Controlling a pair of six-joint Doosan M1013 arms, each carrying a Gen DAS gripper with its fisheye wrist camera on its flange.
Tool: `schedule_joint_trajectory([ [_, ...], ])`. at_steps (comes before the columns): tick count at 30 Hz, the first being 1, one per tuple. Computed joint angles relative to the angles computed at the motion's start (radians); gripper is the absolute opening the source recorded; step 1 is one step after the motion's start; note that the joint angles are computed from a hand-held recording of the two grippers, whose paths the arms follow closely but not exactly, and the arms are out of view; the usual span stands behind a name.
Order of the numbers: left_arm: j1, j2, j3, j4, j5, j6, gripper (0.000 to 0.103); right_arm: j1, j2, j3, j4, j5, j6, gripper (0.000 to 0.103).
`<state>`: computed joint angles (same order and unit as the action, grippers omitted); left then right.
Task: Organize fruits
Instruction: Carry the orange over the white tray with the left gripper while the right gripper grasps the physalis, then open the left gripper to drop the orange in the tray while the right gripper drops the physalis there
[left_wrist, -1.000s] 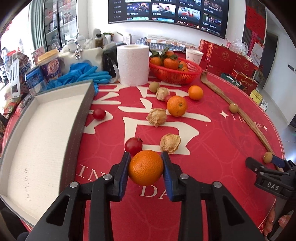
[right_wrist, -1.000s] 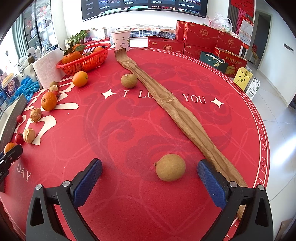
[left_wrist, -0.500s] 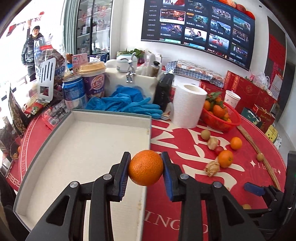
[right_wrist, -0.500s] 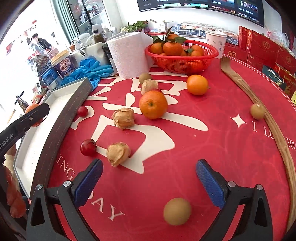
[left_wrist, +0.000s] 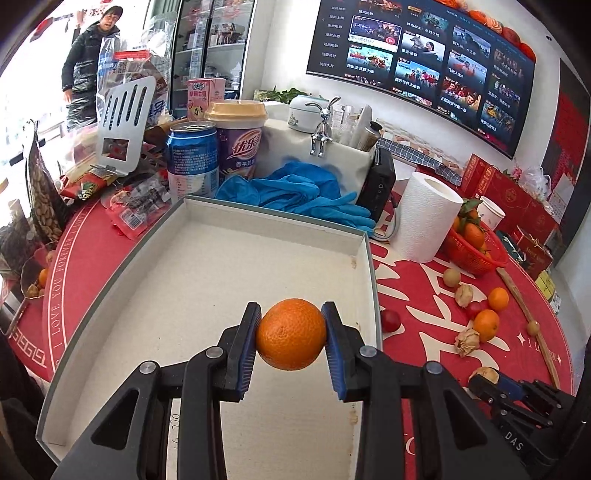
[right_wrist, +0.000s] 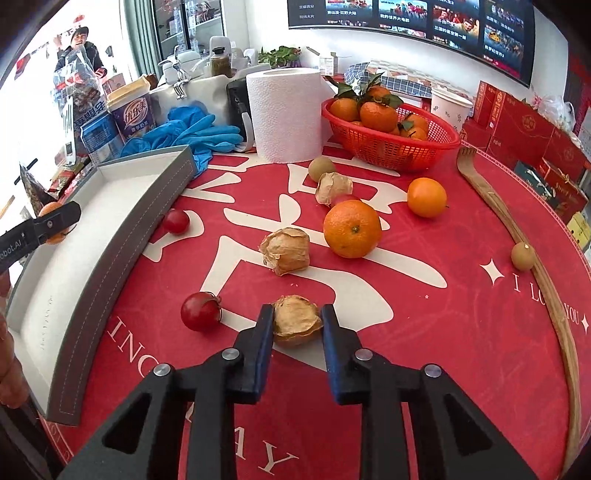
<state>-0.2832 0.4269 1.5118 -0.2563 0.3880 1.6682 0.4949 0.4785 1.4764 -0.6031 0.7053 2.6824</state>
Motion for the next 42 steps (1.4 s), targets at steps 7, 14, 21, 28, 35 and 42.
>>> schedule_joint_trajectory([
  [7,0.001,-0.004,0.004,0.045,-0.008,-0.015,0.037,0.007,-0.015,-0.001,-0.019,0.002,0.026,0.026],
  [14,0.018,0.003,-0.006,-0.043,0.01,0.049,0.037,0.023,0.005,-0.061,0.018,-0.027,-0.059,0.027],
  [21,0.027,0.003,-0.01,0.151,0.02,-0.153,0.036,0.046,0.058,-0.168,0.075,-0.043,-0.207,0.027],
  [28,0.046,0.008,-0.017,0.231,0.048,-0.268,0.036,0.049,0.125,-0.274,0.233,-0.033,-0.39,0.027],
  [35,0.051,0.012,-0.024,0.22,0.064,-0.282,0.05,0.037,0.166,-0.332,0.388,-0.026,-0.536,0.031],
  [42,0.053,-0.007,0.006,0.156,-0.002,-0.241,0.078,0.024,0.077,-0.203,0.179,-0.139,-0.247,0.103],
])
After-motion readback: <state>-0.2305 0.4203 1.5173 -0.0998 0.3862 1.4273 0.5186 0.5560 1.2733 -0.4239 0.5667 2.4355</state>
